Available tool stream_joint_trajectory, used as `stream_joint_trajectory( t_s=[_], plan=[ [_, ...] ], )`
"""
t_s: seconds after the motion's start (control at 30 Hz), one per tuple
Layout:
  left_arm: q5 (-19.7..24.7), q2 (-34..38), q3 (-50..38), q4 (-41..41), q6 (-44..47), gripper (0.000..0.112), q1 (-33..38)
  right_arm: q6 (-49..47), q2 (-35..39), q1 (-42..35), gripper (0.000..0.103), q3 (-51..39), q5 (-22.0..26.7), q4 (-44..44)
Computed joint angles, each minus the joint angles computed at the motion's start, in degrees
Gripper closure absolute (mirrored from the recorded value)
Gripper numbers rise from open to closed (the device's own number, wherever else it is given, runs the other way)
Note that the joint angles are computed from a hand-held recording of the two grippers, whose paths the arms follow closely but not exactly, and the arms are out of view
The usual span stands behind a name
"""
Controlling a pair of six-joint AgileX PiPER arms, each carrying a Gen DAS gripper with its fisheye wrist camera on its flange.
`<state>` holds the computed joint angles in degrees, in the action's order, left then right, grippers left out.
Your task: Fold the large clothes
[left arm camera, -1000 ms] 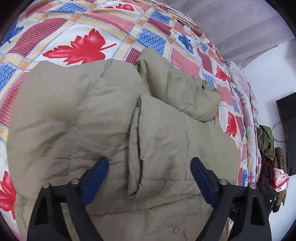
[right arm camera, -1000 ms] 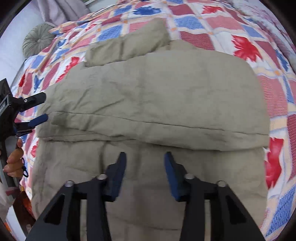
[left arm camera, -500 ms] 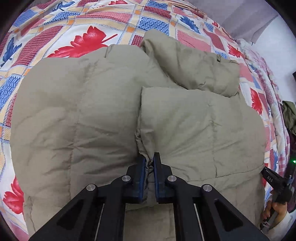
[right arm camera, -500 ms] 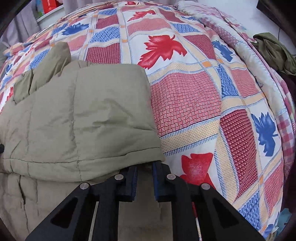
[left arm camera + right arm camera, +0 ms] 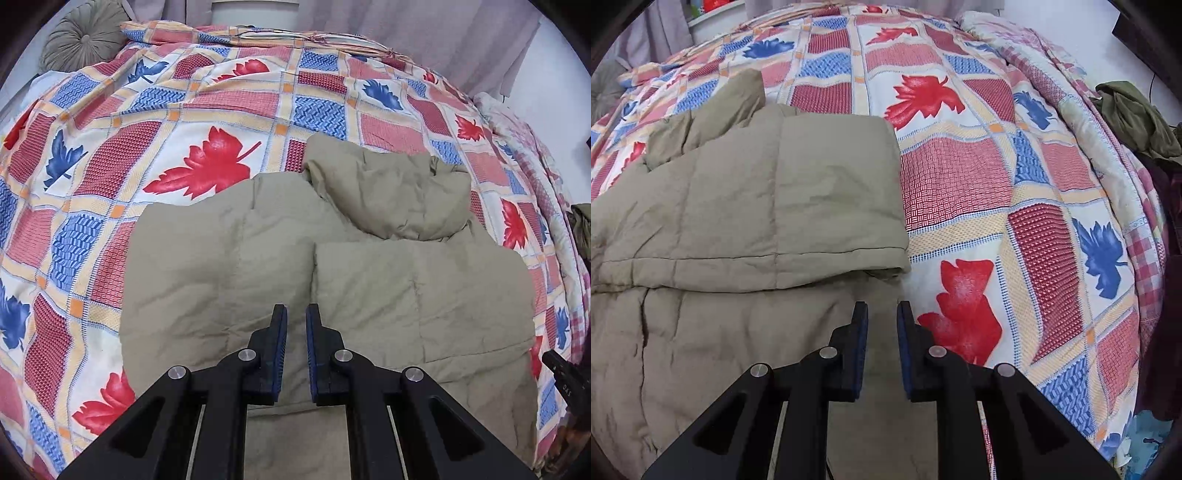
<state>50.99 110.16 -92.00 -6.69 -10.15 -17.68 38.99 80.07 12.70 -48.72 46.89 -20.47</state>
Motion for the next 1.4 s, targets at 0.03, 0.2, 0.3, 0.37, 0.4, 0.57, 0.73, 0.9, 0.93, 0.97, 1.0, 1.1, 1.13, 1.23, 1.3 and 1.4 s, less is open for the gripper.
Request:
stream_joint_trajectory(
  t_s=[0.03,0.2,0.3,0.37,0.4,0.57,0.73,0.9,0.93,0.97,1.0,1.1,1.13,1.23,1.3,1.4],
  plan=[
    [0.43,0.83,-1.45,-1.50,0.19,0.101,-0.30,0.59,-1.20,-0.25,0.085,0.14,-0.05,-0.71],
    [-0.78,5.29,-5.26,1.08,-4.08,0.101,-4.76,-4.06,2.07,-10.78,0.085,-5.76,-5.38,8.01],
    [-1.22,8.51,-5.62,7.70,-8.05,0.101,-7.55,-8.92,7.47,-12.95,0.085,-9.46,-9.31,14.50],
    [-0.90,11.19,-5.97,8.85,-8.55,0.101,-7.85,-12.38,12.35,-12.36,0.085,-11.64,-9.82,17.08],
    [-2.32,11.59,-5.01,8.52,-8.16,0.101,-7.65,-12.31,14.40,-11.78,0.085,-11.70,-10.08,17.08],
    [-3.67,12.70,-4.77,9.06,-8.09,0.101,-7.96,-12.69,20.51,-11.71,0.086,-9.51,-16.06,17.95],
    [0.52,11.40,-6.25,8.95,-8.85,0.101,-7.77,-13.26,20.53,-11.95,0.085,-10.78,-14.26,18.45],
    [1.89,6.25,-2.75,10.19,-8.38,0.101,-7.42,-10.76,14.67,-10.72,0.075,-9.91,-9.93,16.54],
    [2.21,5.10,-1.72,9.84,-7.94,0.101,-7.17,-10.20,13.23,-10.28,0.074,-9.19,-9.49,16.17],
    [2.47,4.06,-0.66,9.40,-7.56,0.101,-6.93,-9.21,11.71,-9.60,0.072,-8.37,-8.89,15.60],
    [2.73,3.15,0.26,9.18,-7.38,0.101,-6.74,-8.71,10.62,-9.13,0.072,-7.86,-8.31,15.48],
    [2.50,-0.12,4.12,8.44,-6.71,0.101,-6.07,-8.30,7.31,-7.59,0.070,-5.61,-6.77,17.35],
    [2.36,-1.20,5.44,8.18,-6.53,0.101,-5.77,-8.00,6.43,-7.00,0.070,-4.92,-6.35,17.92],
    [2.73,-3.49,8.06,8.05,-6.53,0.101,-5.23,-6.23,3.87,-4.87,0.069,-2.88,-5.07,18.87],
    [3.02,-4.83,9.56,7.37,-6.14,0.101,-4.65,-4.93,2.68,-3.55,0.067,-1.93,-4.55,19.60],
    [3.40,-6.40,11.17,6.22,-5.75,0.100,-4.10,-3.23,1.14,-1.81,0.065,-0.79,-3.69,20.39]
  ],
)
